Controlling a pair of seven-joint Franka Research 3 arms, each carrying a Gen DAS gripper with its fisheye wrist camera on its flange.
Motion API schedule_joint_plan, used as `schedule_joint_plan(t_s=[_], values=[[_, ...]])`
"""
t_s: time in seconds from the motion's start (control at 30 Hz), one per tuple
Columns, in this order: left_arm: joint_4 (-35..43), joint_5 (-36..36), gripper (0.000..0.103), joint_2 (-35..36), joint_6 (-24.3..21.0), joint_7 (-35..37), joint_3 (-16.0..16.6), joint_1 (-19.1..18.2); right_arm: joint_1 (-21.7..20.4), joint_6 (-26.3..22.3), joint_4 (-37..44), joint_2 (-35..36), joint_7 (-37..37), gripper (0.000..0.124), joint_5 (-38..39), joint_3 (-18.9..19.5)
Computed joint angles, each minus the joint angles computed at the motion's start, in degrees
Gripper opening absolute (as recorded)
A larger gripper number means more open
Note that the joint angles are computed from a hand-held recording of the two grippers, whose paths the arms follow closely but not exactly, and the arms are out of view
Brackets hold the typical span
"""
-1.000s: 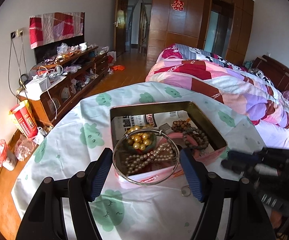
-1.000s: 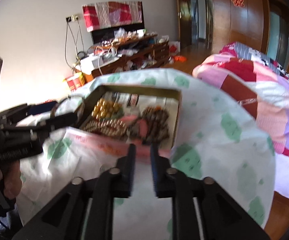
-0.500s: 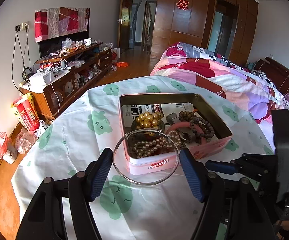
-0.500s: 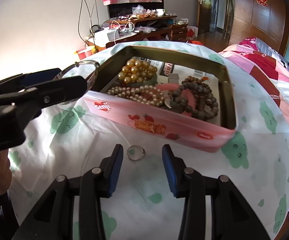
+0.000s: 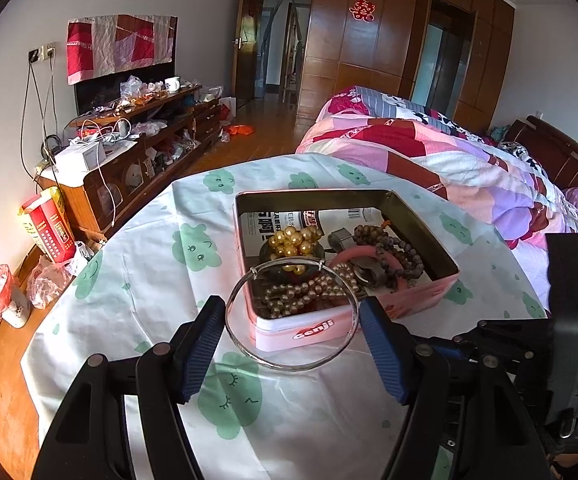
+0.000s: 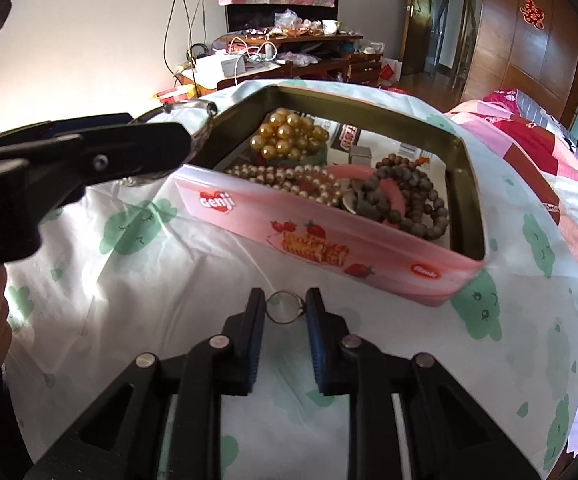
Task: Organize jewelry
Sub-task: 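Carry the silver bangle and silver ring into the pink tin and open both tools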
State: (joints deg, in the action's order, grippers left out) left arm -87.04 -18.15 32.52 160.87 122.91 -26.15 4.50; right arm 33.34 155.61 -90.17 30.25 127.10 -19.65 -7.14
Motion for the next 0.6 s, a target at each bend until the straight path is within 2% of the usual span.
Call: schedule_joint_plan(t_s=[0.3, 0.6], values=[[3.4, 1.3, 0.07, 1.0, -0.2, 0.2, 0.3, -1.4, 2.4, 2.8, -2.9, -4.2, 6.0, 0.024, -6.9, -3.5], [9.4, 5.4, 0.07, 4.2, -1.5, -2.4, 2.3, -4.1, -0.2, 1.6, 2.5, -3.2, 7.9, 0.024, -11.1, -3.2]])
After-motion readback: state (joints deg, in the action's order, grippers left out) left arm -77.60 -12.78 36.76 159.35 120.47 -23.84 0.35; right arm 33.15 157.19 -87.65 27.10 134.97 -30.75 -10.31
